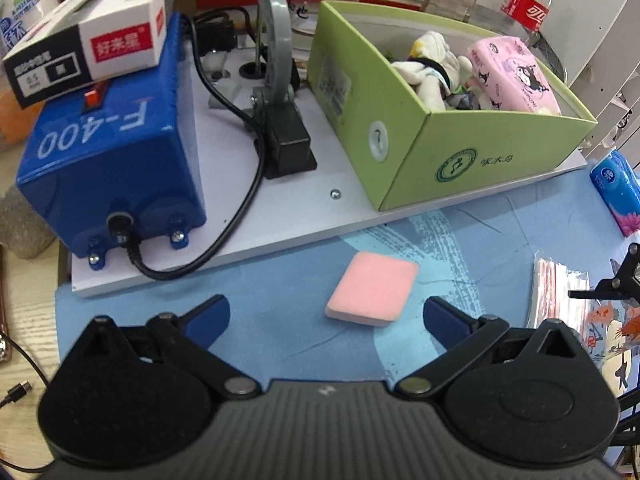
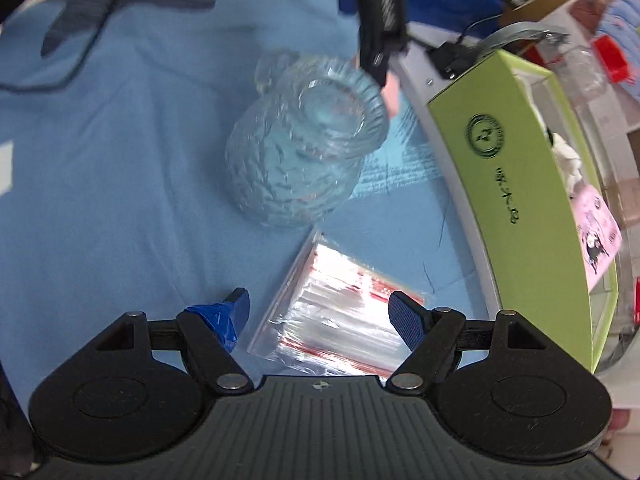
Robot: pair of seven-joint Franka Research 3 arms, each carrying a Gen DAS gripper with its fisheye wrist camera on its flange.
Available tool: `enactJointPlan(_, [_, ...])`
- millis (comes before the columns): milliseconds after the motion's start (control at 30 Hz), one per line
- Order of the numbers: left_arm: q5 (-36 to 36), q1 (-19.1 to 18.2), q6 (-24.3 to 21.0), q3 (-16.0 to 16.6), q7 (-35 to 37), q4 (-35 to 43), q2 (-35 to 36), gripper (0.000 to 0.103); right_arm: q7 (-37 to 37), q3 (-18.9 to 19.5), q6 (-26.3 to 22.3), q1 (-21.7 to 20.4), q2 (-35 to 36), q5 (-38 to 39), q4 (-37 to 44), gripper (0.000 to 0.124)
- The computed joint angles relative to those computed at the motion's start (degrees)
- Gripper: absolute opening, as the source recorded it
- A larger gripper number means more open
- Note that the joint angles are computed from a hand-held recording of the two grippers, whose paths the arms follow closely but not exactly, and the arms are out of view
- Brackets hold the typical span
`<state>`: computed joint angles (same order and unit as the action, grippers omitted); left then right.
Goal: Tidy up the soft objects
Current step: 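Grasp the pink sponge with the left tool while the right tool grasps the zip bag pack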
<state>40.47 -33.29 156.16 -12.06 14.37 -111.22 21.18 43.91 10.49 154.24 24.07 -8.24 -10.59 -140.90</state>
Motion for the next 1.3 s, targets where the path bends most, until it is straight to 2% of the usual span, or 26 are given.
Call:
enactJointPlan(33, [0.5,0.2,0.7,0.4,-0.4,-0.8,-0.5,0.103,0.0,0.0,-1.1,0.1,0.8,0.3,1.4,0.064])
enactJointPlan(133, [0.9,0.4,1.8,0.5,-1.5,-1.9,-1.4,0.103,6.6,1.1,-6.6,-0.6,4.4,-6.2,7.0,0.064])
enactJointPlan(167, [0.9,1.0,2.7,0.6,-1.1,-1.9,-0.9,0.103,6.1,0.7,-8.4,-0.2,5.3,-5.1,8.7,0.065])
enactJointPlan(367, [0.6,1.0,1.7,0.4,-0.7,-2.1,-1.0,0.103,12.1,-2.3,-11.8,-0.4,10.3,-7.0,15.8,0.066])
enactJointPlan(467, [0.0,1.2,1.3,0.0,0.4,-1.5,-0.5,0.103,17.3,-4.4,-12.4,-1.2,12.3,-11.2,18.4,0.066])
enactJointPlan(600, [-0.9,1.0,0.1,-0.2,1.7,0.0,0.5,0.103,18.6,-6.7,-16.5,-3.6,14.0,-7.3,22.0,0.067])
enactJointPlan(667, [-1.6,0.9,-0.5,-0.3,2.2,0.8,1.0,0.103,21.9,-7.9,-17.6,-5.0,14.4,-6.0,23.2,0.067])
enactJointPlan(733, [-2.0,0.8,-0.3,-0.3,2.8,1.6,1.5,0.103,20.5,-8.4,-17.0,-7.1,13.4,0.2,22.7,0.067])
enactJointPlan(867, [-3.0,0.4,-1.5,0.0,3.2,4.2,2.9,0.103,10.7,-7.8,-17.5,-11.0,11.8,26.3,22.2,0.068])
enactJointPlan(933, [-4.1,0.4,-2.0,-0.3,4.1,5.3,3.6,0.103,8.8,-7.4,-14.3,-11.3,11.1,33.3,20.7,0.068])
enactJointPlan(1000, [-4.8,0.1,-3.6,-0.6,5.5,6.1,4.0,0.103,6.3,-7.1,-14.0,-11.3,11.4,39.2,20.7,0.068])
enactJointPlan(1067, [-4.7,-0.4,-5.1,-0.6,6.7,6.4,3.9,0.103,4.4,-7.8,-19.1,-12.2,11.6,42.4,22.5,0.068])
enactJointPlan(1133, [-4.6,-0.7,-5.7,-0.4,6.8,6.4,3.8,0.103,1.1,-8.2,-21.8,-12.7,8.4,42.2,20.3,0.068])
enactJointPlan(1200, [-4.7,-0.5,-5.1,-0.2,6.3,6.3,3.7,0.103,0.9,-8.4,-19.3,-12.6,6.4,41.2,18.3,0.068])
enactJointPlan(1300, [-4.3,-0.6,-4.0,0.3,4.6,6.2,3.3,0.103,2.6,-9.2,-16.5,-12.8,6.1,45.9,17.9,0.068])
